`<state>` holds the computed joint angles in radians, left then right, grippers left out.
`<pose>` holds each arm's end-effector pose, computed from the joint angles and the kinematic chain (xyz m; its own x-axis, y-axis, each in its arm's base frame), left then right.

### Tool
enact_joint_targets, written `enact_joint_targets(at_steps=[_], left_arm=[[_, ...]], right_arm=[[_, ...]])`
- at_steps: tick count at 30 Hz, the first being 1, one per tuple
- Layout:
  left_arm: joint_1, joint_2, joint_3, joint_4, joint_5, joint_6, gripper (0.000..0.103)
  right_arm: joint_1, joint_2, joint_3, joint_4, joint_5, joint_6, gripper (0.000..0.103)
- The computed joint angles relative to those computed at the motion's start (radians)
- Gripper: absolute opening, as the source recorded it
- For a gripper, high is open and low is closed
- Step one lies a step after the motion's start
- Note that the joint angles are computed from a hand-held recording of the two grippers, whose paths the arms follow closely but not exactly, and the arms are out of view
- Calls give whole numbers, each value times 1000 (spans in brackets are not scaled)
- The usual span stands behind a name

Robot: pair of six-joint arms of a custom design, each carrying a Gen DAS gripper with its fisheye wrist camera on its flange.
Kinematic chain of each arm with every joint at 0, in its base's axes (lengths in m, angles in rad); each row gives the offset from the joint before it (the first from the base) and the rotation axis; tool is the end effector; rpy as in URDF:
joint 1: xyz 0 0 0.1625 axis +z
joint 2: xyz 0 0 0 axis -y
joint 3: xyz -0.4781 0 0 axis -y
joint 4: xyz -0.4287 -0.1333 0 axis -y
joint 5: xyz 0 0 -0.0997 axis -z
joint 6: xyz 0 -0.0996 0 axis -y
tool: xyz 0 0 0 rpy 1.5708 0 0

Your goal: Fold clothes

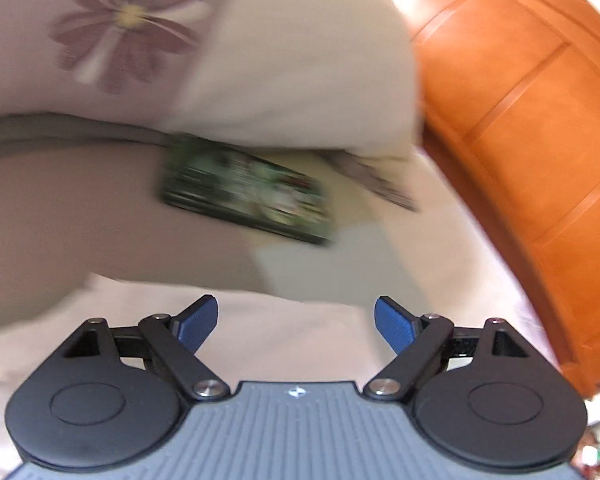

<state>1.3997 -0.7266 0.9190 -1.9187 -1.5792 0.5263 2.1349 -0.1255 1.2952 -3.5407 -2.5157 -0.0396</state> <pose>-0.0214 -0.9016 0.3152 -0.7673 0.6374 -0.0706 0.6403 0.7556 -0.1381 0.4470 -0.6082 -0.1414 -0.7906 0.1547 0.5925 -0.4040 0.5952 -0.6946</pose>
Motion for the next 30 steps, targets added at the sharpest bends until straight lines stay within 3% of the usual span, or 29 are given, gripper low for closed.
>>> enact_joint_targets(at_steps=[2,5,9,11,15,21,23,25,30], left_arm=[[1,19,-27,69,-19,-1,88],[-6,46,-25,42,51,-21,88],[10,76,-41,-50,-10,-55,89],[5,77,-43,-82,8,-101,88],[-14,37,-36,-84,44,-65,88],[-21,-9,-83,-33,130,-35,90],[-12,14,-159,79,161,-65,92],[-6,13,-156,84,232,-92,92],[35,73,-233,157,242,-148,92]], right_arm=[[-2,-4,3,23,-3,19,103],[-2,-6,6,21,-4,19,103],[-6,-13,19,7,11,28,103],[-8,-17,26,8,18,42,103],[-7,-21,36,-24,25,41,103],[-9,-26,49,-71,30,45,103],[-13,-31,57,-77,35,60,103],[-18,-36,65,-76,47,79,103],[-25,-39,67,-39,51,113,103]])
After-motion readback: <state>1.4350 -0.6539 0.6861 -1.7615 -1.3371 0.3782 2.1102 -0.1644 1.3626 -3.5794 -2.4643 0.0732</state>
